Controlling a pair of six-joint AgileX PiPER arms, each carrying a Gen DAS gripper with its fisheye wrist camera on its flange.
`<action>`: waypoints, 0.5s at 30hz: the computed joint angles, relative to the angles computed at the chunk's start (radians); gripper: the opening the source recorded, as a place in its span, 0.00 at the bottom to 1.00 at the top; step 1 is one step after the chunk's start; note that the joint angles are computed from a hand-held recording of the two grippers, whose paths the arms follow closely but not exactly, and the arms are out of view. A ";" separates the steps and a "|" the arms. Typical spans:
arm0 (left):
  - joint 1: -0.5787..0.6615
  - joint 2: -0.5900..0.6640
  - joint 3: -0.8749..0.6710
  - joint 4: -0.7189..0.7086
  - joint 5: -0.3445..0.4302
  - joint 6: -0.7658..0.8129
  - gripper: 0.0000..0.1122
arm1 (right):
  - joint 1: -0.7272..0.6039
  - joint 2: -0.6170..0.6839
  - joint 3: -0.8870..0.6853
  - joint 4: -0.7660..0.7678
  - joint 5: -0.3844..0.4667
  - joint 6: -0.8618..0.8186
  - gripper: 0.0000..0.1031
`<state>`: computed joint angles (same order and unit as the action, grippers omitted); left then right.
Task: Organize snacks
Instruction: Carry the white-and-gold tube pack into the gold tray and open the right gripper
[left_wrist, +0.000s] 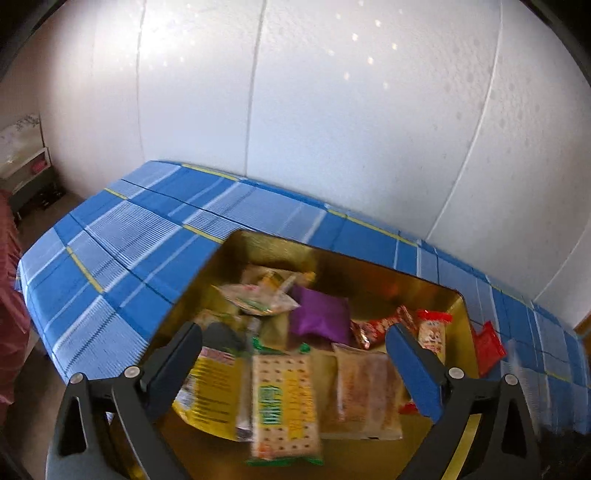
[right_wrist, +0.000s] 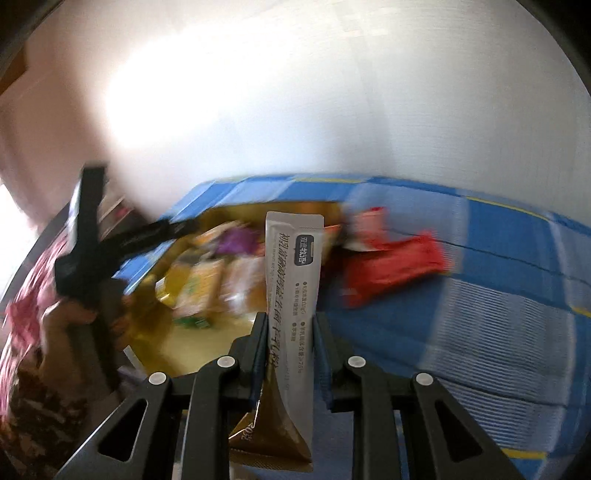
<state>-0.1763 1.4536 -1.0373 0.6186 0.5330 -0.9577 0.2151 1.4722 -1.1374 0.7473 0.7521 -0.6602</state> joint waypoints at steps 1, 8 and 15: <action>0.003 -0.009 0.004 0.022 0.011 -0.016 0.91 | 0.044 0.025 -0.033 -0.025 0.024 0.003 0.23; 0.107 -0.110 0.079 0.106 0.004 -0.069 0.92 | 0.286 0.231 -0.279 -0.242 0.209 -0.011 0.23; 0.254 -0.162 0.127 0.044 -0.015 -0.029 0.92 | 0.382 0.468 -0.592 -0.264 0.427 -0.052 0.24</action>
<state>0.0778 1.2915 -0.9103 0.6630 0.5184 -0.9866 0.5972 1.9398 -1.7292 0.4832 1.1789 -0.7125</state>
